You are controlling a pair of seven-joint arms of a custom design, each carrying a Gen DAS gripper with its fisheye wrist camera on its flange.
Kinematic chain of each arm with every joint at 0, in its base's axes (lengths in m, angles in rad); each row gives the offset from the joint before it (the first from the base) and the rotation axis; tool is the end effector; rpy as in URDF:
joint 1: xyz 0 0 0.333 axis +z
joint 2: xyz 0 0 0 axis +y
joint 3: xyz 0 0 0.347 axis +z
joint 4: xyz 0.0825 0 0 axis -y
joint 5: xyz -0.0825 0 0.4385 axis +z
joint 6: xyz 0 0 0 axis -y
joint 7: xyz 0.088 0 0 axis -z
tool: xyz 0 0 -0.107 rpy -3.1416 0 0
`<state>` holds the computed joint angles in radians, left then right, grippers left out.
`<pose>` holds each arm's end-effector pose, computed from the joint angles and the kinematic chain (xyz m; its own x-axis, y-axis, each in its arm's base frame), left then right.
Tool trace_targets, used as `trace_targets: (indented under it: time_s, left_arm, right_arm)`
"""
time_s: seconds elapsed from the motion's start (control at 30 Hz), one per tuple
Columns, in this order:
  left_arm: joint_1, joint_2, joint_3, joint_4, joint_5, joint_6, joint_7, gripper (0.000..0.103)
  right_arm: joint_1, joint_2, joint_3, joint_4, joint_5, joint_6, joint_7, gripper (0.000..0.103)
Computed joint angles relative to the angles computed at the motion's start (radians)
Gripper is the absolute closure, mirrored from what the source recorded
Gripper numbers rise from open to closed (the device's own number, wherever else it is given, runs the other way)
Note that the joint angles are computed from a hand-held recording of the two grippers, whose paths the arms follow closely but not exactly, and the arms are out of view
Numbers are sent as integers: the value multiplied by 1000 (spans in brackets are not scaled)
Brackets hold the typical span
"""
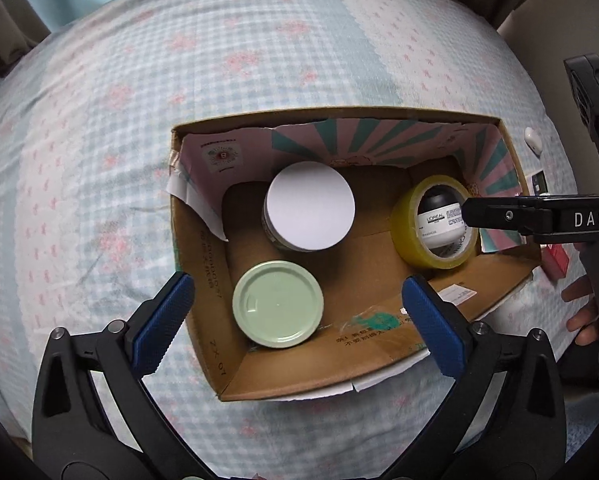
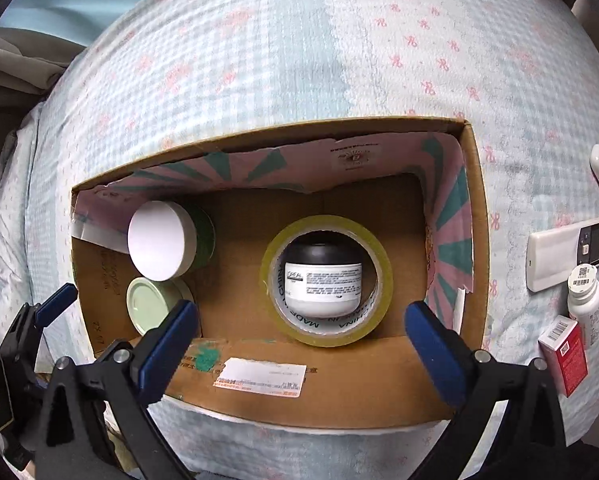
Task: Organize rigid objects
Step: 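Carry both jars into the box and release them beside the tape roll, then lift both open grippers away from the box toward the remaining items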
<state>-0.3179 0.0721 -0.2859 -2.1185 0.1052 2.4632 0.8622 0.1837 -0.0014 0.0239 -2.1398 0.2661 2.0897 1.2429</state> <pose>0.5159 -0.3536 0.4080 0.0193 -0.9918 0.1261 -0.9675 -0.0504 -0.2477 0.5646 0.1322 0.4042 0.3778 -0.8968 -0.2303 -0.9226 -0.3857 -0.0114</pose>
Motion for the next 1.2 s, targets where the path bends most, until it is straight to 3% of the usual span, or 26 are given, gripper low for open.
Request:
trace_targets:
  time_s: [0.47, 0.93, 1.2]
  left_arm:
    - [-15, -86, 7, -37, 16, -11, -21, 0]
    - [-54, -193, 3, -55, 109, -71, -78, 0]
    - [-89, -203, -9, -12, 107, -95, -87, 0]
  right_arm:
    - [-36, -117, -6, -61, -1, 4, 22, 0]
    - [-57, -245, 4, -132, -20, 42, -2, 0]
    - [-116, -362, -14, -161, -50, 39, -59, 0]
